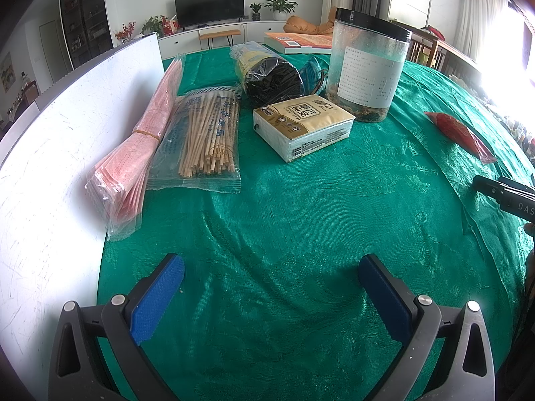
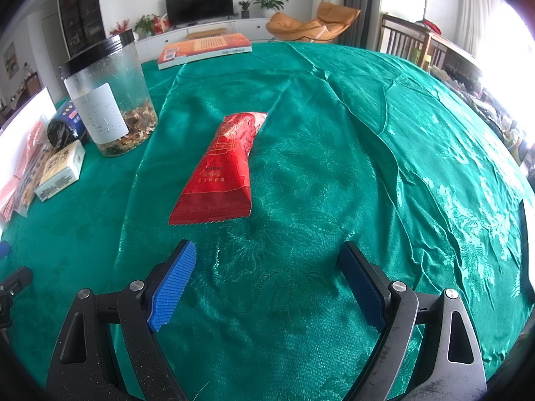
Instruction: Organize soft objects
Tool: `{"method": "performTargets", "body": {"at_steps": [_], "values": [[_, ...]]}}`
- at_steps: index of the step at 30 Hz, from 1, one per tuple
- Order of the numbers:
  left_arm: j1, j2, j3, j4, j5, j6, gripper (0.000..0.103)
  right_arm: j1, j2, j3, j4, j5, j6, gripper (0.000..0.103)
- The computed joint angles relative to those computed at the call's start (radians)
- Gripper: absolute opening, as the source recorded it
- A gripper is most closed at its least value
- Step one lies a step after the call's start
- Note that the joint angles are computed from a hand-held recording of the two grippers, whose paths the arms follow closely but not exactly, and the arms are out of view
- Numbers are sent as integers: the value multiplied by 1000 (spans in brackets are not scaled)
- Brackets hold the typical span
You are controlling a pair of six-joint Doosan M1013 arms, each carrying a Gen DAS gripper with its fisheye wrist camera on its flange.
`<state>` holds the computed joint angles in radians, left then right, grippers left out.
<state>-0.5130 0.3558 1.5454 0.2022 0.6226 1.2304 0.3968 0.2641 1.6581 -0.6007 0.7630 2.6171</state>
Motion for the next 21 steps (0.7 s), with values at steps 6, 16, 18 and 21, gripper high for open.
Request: {"method": "performTargets", "body": {"at_steps": [6, 16, 18, 21], "values": [[0, 0, 0, 0, 0, 0, 103, 0, 0, 0, 0, 0, 0, 90], [0, 9, -17, -10, 27, 12, 103, 0, -1, 1, 1, -1, 0, 90], [3, 30, -63, -77, 98, 99, 103, 0, -1, 1, 0, -2, 0, 90], [-5, 48, -120, -88, 124, 175, 103, 0, -1, 1, 0, -2, 0, 90]]}}
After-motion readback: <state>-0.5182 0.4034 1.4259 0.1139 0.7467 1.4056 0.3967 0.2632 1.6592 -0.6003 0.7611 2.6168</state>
